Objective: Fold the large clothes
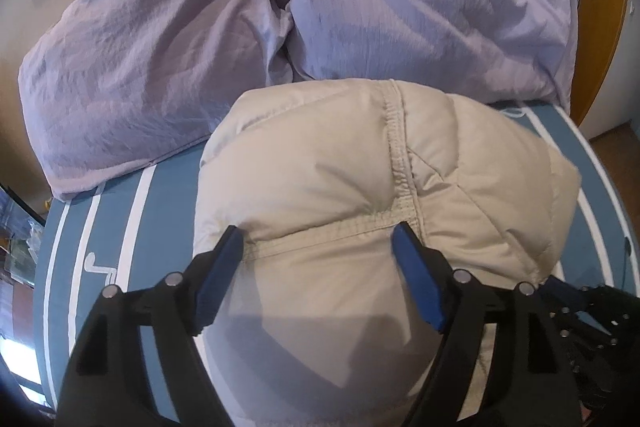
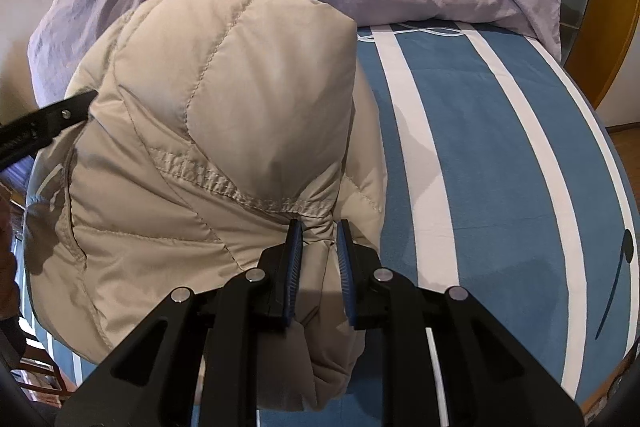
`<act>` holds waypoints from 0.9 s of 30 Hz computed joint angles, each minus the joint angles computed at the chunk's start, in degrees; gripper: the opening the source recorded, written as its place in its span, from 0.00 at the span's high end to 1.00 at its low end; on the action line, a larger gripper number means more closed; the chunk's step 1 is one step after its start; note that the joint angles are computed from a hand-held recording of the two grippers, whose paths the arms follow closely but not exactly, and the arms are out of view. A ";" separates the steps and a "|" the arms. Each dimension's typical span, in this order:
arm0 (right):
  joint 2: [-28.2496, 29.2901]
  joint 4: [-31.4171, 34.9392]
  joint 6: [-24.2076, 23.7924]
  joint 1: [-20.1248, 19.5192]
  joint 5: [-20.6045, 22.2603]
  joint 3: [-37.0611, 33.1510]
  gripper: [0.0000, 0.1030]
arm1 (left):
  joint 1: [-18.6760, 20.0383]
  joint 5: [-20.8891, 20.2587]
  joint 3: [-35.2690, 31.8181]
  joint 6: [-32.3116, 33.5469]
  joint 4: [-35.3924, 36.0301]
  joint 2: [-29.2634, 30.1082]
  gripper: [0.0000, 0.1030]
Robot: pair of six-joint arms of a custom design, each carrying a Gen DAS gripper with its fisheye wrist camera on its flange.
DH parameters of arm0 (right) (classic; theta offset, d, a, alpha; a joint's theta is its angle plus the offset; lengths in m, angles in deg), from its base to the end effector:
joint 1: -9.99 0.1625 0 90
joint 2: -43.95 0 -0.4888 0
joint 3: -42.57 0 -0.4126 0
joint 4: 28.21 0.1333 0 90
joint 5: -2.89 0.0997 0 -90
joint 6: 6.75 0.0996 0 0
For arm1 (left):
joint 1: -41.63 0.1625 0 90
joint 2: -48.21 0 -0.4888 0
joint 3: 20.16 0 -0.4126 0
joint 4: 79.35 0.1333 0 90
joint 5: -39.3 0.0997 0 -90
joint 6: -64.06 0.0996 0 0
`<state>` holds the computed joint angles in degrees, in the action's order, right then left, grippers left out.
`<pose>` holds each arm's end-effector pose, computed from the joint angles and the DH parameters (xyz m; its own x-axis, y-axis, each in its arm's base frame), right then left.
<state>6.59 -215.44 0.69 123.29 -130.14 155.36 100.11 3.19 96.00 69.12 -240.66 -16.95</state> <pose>0.3020 -0.5362 0.0292 -0.8127 0.0545 0.5802 -0.2643 0.8529 -0.4503 -0.1204 -0.6052 0.2650 -0.6032 0.1393 -0.7853 0.5456 0.7903 -0.2789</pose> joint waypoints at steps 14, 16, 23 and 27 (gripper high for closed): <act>-1.17 -3.18 -1.28 3.03 -3.46 -1.08 0.81 | 2.47 -1.41 -0.40 4.61 -4.09 2.20 0.25; -1.37 -4.81 -2.61 3.66 -3.41 -1.85 0.81 | 2.51 -1.50 -0.34 4.97 -4.56 2.28 0.25; 0.85 -4.51 -6.07 4.13 -3.75 -8.42 0.64 | 2.80 -2.41 -0.18 6.24 -6.20 2.39 0.25; 3.11 -3.54 -7.23 3.85 -4.97 -11.91 0.64 | 2.85 -2.88 0.20 6.77 -7.44 2.38 0.25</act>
